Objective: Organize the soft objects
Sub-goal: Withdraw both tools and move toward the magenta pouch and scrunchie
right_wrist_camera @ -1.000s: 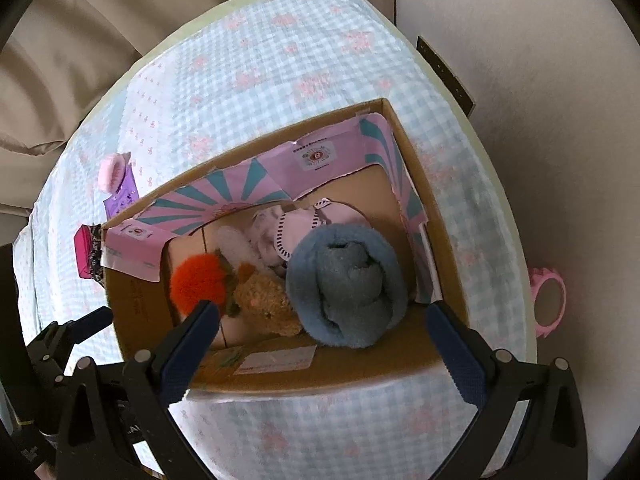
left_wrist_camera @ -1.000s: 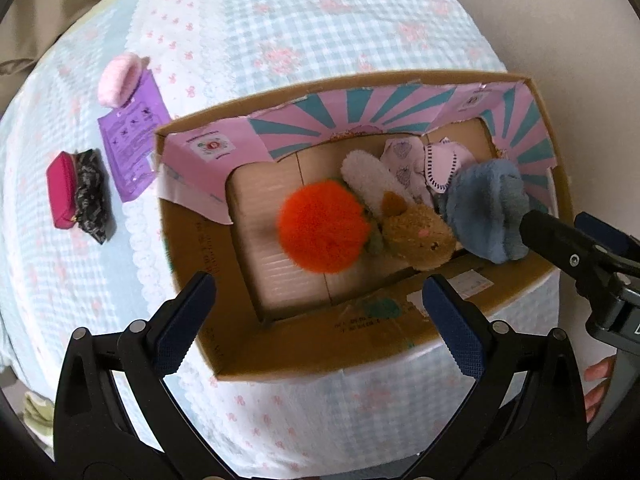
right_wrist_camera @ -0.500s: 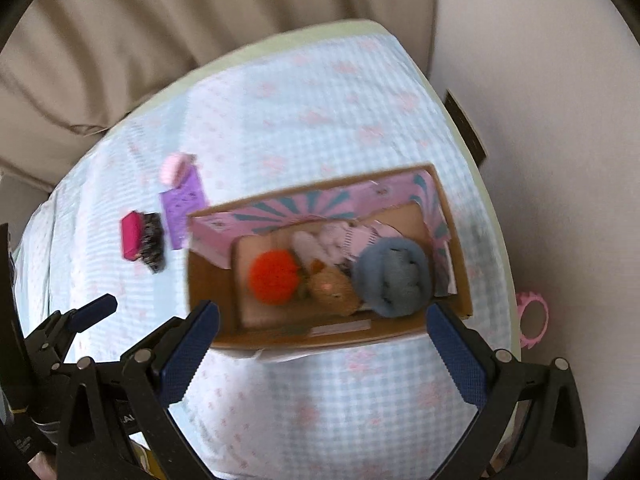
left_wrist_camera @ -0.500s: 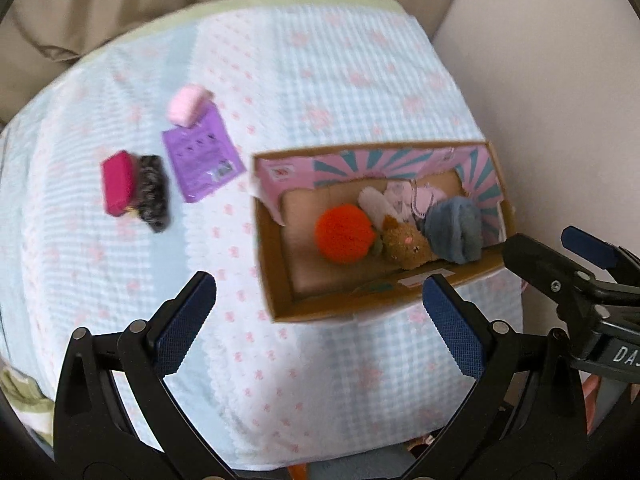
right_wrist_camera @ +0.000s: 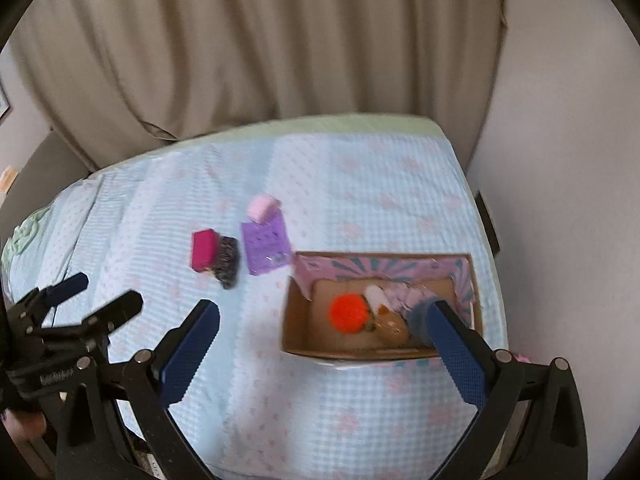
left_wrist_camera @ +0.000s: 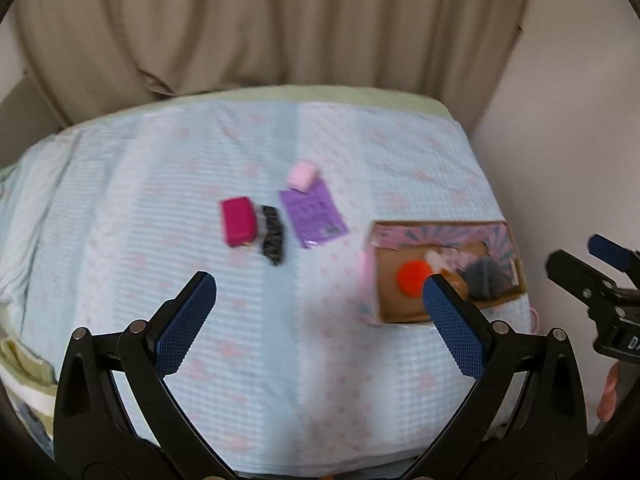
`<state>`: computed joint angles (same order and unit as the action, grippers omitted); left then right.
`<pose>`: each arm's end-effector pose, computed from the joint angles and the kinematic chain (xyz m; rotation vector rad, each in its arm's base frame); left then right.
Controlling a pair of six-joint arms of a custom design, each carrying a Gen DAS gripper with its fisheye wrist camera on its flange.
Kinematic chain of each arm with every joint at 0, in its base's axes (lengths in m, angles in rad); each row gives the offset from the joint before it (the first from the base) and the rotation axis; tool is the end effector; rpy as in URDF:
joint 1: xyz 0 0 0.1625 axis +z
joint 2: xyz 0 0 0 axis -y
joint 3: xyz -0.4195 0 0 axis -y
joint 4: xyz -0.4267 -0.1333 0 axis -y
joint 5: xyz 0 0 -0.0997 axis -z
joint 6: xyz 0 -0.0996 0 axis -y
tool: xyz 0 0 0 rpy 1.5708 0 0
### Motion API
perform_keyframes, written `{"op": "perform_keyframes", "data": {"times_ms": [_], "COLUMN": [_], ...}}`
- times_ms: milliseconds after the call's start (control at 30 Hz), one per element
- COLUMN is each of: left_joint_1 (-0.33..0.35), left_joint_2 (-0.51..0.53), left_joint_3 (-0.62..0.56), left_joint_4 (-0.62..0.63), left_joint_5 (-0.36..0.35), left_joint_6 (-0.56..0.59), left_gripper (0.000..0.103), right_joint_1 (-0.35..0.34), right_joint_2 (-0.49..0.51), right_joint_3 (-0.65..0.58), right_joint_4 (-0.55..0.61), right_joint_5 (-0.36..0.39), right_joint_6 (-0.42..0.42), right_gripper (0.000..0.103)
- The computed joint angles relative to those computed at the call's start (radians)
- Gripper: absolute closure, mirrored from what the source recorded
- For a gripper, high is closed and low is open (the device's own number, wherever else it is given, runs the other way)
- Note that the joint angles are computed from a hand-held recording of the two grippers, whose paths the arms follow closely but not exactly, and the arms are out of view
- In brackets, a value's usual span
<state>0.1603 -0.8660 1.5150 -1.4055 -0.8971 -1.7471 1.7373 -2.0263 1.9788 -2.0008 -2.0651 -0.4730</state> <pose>-0.5844 -0.2925 0.0982 -0.0414 2.2470 -0.7858 0.1463 -0.3511 0.5274 0.6501 -2.4593 0.5129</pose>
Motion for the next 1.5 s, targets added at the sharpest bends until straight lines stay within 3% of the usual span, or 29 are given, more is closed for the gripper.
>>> {"op": "perform_keyframes", "data": {"times_ms": [100, 300, 567, 667, 933, 1267, 1500], "left_joint_1": [-0.026, -0.040, 0.014, 0.058, 0.234, 0.462, 0.598], "left_joint_2": [-0.067, -0.219, -0.352, -0.392, -0.411, -0.289, -0.171], "left_joint_3": [0.039, 0.159, 0.275, 0.331, 0.460, 0.521, 0.515], "left_joint_4": [0.090, 0.154, 0.156, 0.088, -0.160, -0.479, -0.653], "left_joint_5": [-0.004, -0.032, -0.022, -0.008, -0.004, -0.002, -0.011], "left_joint_6": [-0.081, -0.188, -0.220, -0.193, -0.057, 0.102, 0.211], "left_gripper": [0.000, 0.000, 0.000, 0.000, 0.000, 0.000, 0.001], "right_joint_1": [0.068, 0.161, 0.201, 0.191, 0.130, 0.011, -0.042], "right_joint_2": [-0.016, 0.014, 0.165, 0.250, 0.489, 0.767, 0.940], "right_joint_3": [0.040, 0.090, 0.103, 0.092, 0.039, -0.066, -0.124], "right_joint_4": [-0.020, -0.079, -0.203, -0.252, -0.399, -0.510, -0.614], "right_joint_5": [-0.017, -0.031, 0.001, 0.021, 0.054, 0.049, -0.038], "right_joint_6": [0.030, 0.102, 0.093, 0.039, -0.226, -0.493, -0.673], "right_gripper": [0.000, 0.000, 0.000, 0.000, 0.000, 0.000, 0.000]}}
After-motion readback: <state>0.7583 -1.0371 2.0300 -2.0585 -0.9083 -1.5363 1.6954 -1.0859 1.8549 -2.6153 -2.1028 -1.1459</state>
